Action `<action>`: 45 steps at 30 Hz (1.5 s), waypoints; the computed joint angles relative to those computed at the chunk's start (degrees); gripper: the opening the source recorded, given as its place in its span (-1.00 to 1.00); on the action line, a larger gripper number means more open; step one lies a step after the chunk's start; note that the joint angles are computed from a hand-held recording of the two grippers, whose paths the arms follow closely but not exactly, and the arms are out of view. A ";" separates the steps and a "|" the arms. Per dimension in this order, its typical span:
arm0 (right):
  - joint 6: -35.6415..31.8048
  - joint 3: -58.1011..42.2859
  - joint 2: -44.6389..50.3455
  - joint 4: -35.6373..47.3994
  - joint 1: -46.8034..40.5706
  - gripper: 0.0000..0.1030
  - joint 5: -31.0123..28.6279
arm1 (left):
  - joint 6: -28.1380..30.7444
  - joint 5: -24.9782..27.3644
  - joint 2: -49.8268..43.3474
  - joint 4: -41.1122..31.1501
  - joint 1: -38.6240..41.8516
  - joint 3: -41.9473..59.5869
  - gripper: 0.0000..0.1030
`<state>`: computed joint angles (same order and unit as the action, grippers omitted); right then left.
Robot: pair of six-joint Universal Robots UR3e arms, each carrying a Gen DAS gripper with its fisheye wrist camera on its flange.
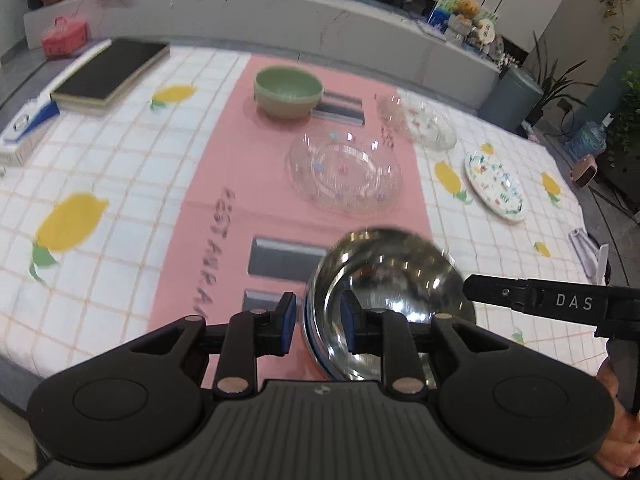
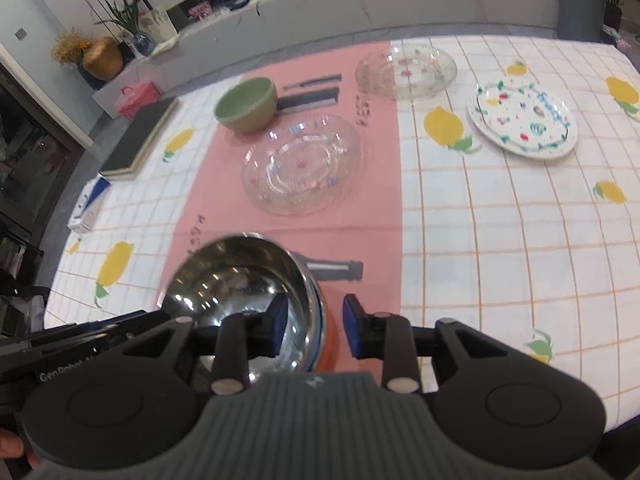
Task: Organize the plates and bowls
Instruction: 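Move both grippers to the green ceramic bowl and close on its rim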
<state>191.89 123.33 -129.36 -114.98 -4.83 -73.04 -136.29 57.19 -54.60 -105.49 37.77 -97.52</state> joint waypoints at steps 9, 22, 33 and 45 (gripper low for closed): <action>-1.44 -10.43 10.52 -4.93 2.25 -0.40 -1.32 | -4.89 -3.50 -11.03 7.65 -3.51 9.54 -0.37; -1.23 -32.31 40.50 -13.92 6.59 -0.40 -2.35 | -22.63 0.40 -37.45 31.90 -15.44 21.32 -0.37; 2.92 -60.15 69.02 -10.57 7.04 -0.40 -1.91 | -33.36 2.98 -60.60 40.77 -20.31 36.48 -0.37; 5.25 -95.53 94.36 3.87 9.22 -0.40 -4.24 | -38.01 5.08 -77.34 35.91 -23.01 55.26 -0.15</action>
<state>197.13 27.80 -35.00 -111.11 4.39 -77.28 -174.29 62.26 -131.94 -69.58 14.76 -42.27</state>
